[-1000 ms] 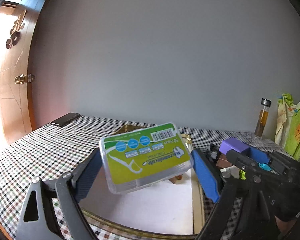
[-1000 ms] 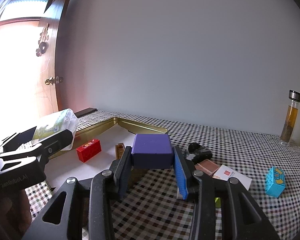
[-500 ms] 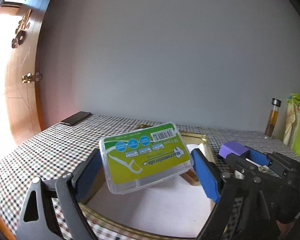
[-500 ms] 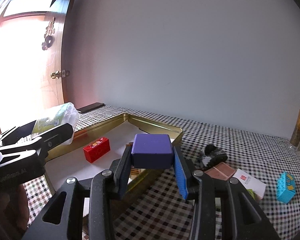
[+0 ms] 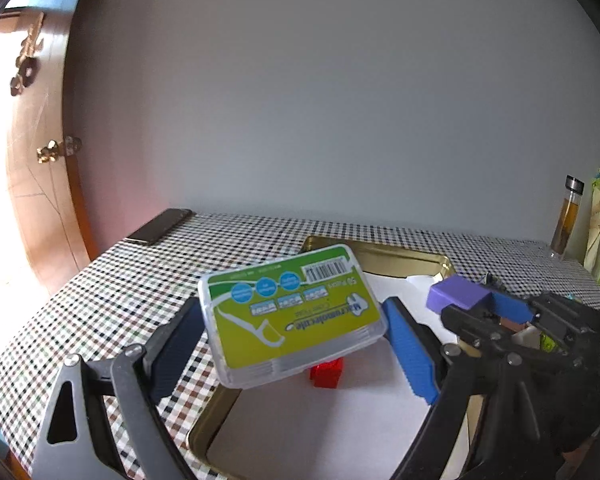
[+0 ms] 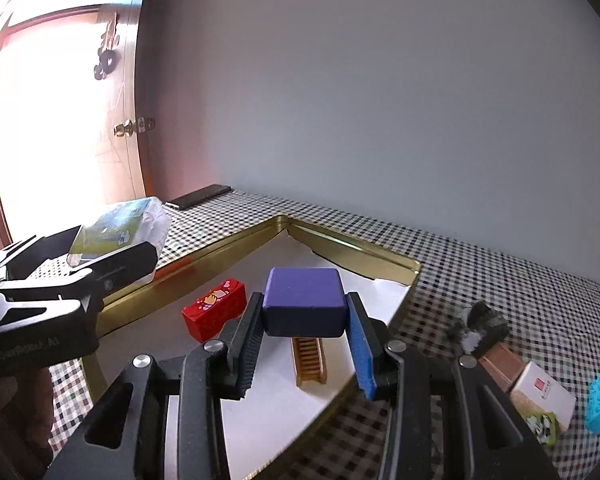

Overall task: Organize rigid objects
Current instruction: 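Open both grippers to drop the cube and floss box into the tin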

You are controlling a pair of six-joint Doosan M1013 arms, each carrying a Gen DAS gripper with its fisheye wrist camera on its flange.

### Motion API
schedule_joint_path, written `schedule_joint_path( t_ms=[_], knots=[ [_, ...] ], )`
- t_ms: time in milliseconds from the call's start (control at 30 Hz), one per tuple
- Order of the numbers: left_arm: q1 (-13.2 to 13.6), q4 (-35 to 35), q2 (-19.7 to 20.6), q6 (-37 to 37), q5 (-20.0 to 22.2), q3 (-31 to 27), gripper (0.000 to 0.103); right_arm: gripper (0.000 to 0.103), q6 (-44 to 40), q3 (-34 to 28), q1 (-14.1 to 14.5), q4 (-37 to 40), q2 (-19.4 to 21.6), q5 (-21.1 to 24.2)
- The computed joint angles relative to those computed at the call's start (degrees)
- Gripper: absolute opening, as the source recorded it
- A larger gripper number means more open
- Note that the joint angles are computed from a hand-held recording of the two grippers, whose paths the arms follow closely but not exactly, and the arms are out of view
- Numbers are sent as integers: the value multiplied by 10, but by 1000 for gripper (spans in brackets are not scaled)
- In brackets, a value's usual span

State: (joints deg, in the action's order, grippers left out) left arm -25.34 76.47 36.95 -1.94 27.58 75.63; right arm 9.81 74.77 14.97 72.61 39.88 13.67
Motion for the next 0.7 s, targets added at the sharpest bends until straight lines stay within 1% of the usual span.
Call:
schedule_joint_path(
  t_ms=[33, 100, 267, 300, 367, 400, 433, 467, 500, 533, 600, 667, 700],
  knots=[
    [1, -22, 4, 28, -1, -8, 90, 43, 31, -6, 1, -31, 3, 0],
    [1, -47, 11, 61, 11, -22, 90, 43, 82, -17, 4, -85, 9, 0],
    [6, -141, 30, 171, 29, -57, 90, 43, 143, -31, 6, -146, 17, 1],
    [7, -160, 34, 192, 35, -65, 91, 43, 154, -33, 7, -156, 18, 1],
    [7, -173, 40, 202, 51, -74, 93, 43, 186, -40, 6, -186, 22, 13],
    [6, -175, 42, 201, 59, -77, 95, 47, 211, -45, 6, -211, 24, 21],
    [6, -174, 40, 198, 56, -75, 99, 54, 227, -45, 7, -229, 24, 18],
    [5, -162, 37, 183, 50, -69, 103, 60, 220, -40, 7, -223, 23, 9],
    [4, -149, 34, 168, 46, -63, 102, 70, 185, -32, 7, -188, 20, 0],
    [3, -139, 31, 156, 44, -59, 102, 74, 158, -26, 6, -158, 17, -8],
    [2, -130, 29, 146, 44, -54, 102, 74, 106, -13, 3, -98, 10, -13],
    [-3, -97, 25, 110, 50, -47, 102, 74, 38, 3, -1, -25, 1, -19],
    [-7, -74, 22, 86, 47, -40, 102, 74, 5, 12, -3, 8, -4, -25]
  ],
)
